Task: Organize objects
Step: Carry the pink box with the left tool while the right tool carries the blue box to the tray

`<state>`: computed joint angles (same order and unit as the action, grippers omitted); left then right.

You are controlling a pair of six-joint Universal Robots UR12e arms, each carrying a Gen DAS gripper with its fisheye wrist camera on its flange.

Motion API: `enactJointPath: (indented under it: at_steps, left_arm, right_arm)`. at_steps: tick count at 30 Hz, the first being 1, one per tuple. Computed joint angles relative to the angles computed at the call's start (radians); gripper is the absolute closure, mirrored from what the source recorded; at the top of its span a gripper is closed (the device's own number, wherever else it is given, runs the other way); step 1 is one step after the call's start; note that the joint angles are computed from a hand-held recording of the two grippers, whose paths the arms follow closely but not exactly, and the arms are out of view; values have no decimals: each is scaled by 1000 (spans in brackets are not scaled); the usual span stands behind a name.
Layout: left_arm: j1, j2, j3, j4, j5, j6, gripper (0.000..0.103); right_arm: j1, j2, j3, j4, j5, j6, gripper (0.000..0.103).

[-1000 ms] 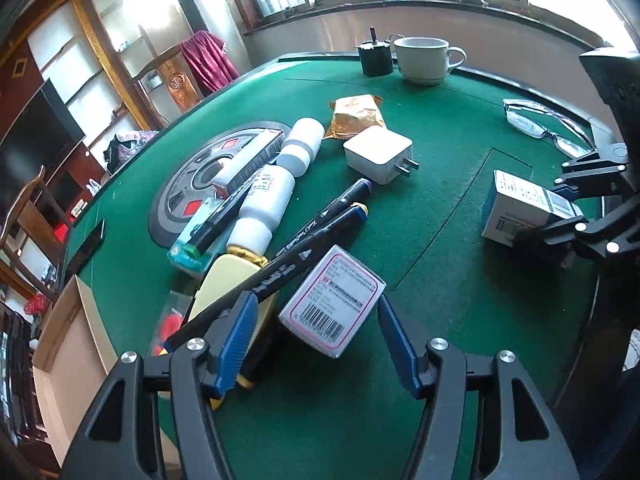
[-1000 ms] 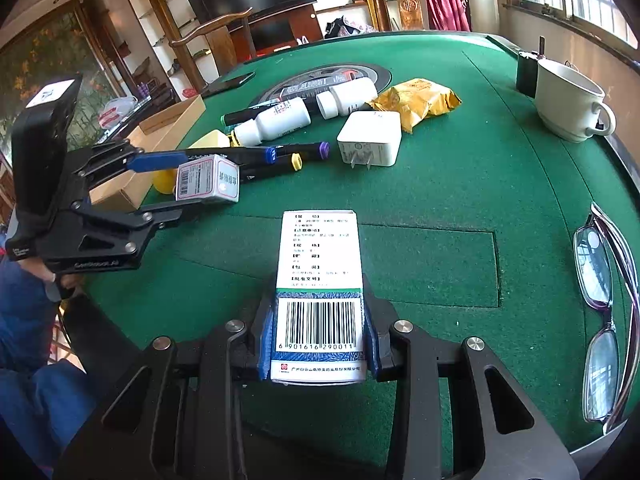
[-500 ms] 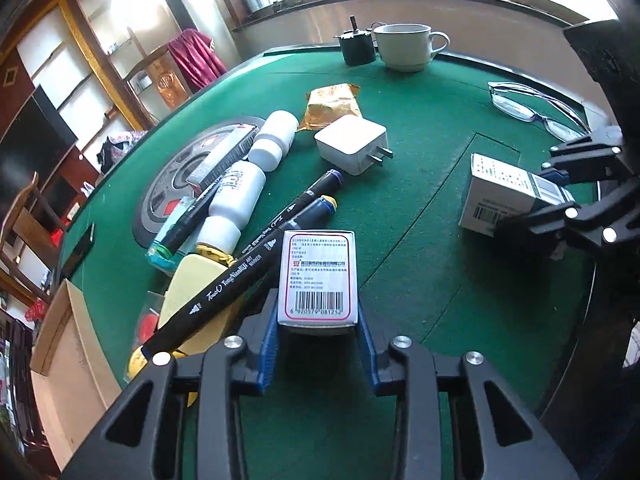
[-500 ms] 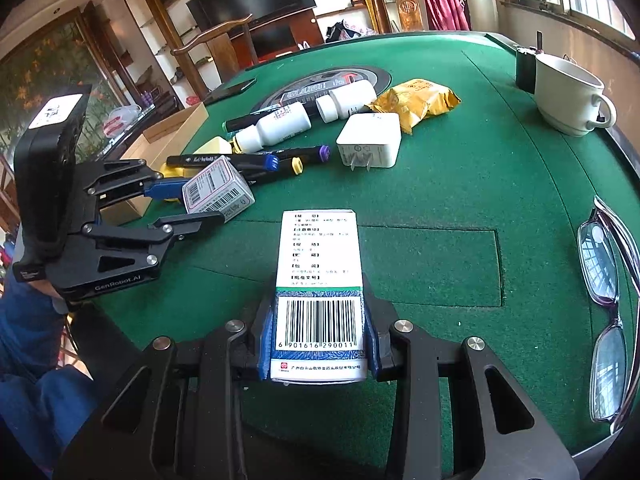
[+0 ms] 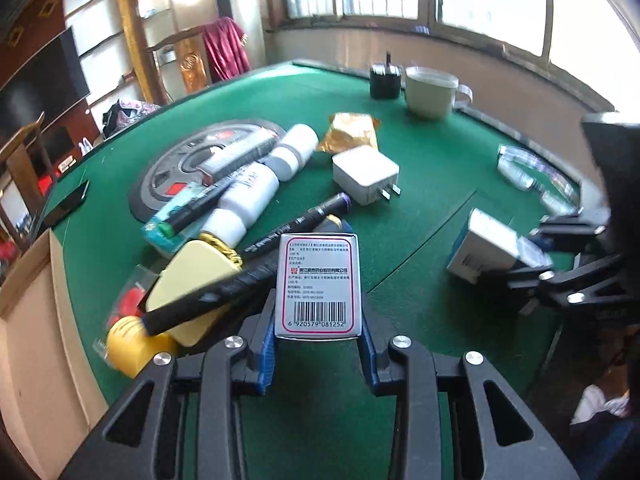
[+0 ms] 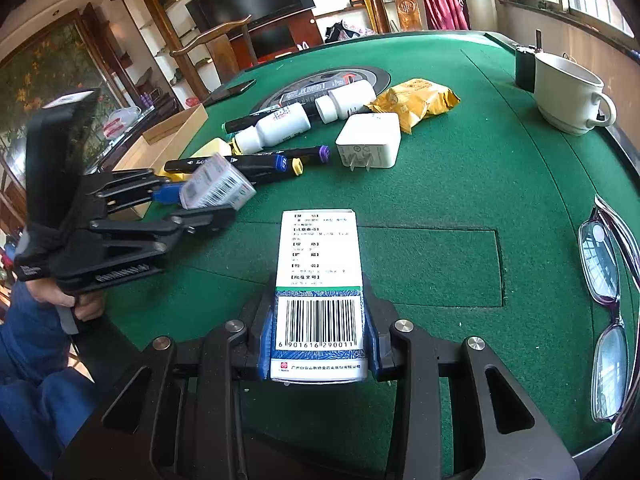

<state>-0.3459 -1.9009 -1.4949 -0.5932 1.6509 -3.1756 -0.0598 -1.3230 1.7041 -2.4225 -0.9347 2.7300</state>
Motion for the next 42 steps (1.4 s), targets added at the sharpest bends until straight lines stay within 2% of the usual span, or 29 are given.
enactJointPath:
  at_steps: [4,11,18,25,33,38,42]
  left_arm:
    - [14,37,-42,55,-13,-43,69]
    - [51,102,-112,124,-20,-118,69]
    - [87,168,-188,172,33,-179,69]
    - [134,228,-257,180,76,-239,69]
    - [193,281,-315,167,89,-287,69]
    - [229,296,-311,137,98,-281,69]
    - [264,292,-289,97,95,-276,69]
  right_arm:
    - [8,-3,4,-16,-20,22,69]
    - [27,-21,-2,-34,-2,6,69]
    - [51,-27,-34,-13,32,-1,69]
    - [101,-22,-80,59,59,-65,69]
    - [170,-1,-156,185,58,-141,69]
    - [229,27,-226,259,35,-185,69]
    - [284,81,-320,313,10,-168,69]
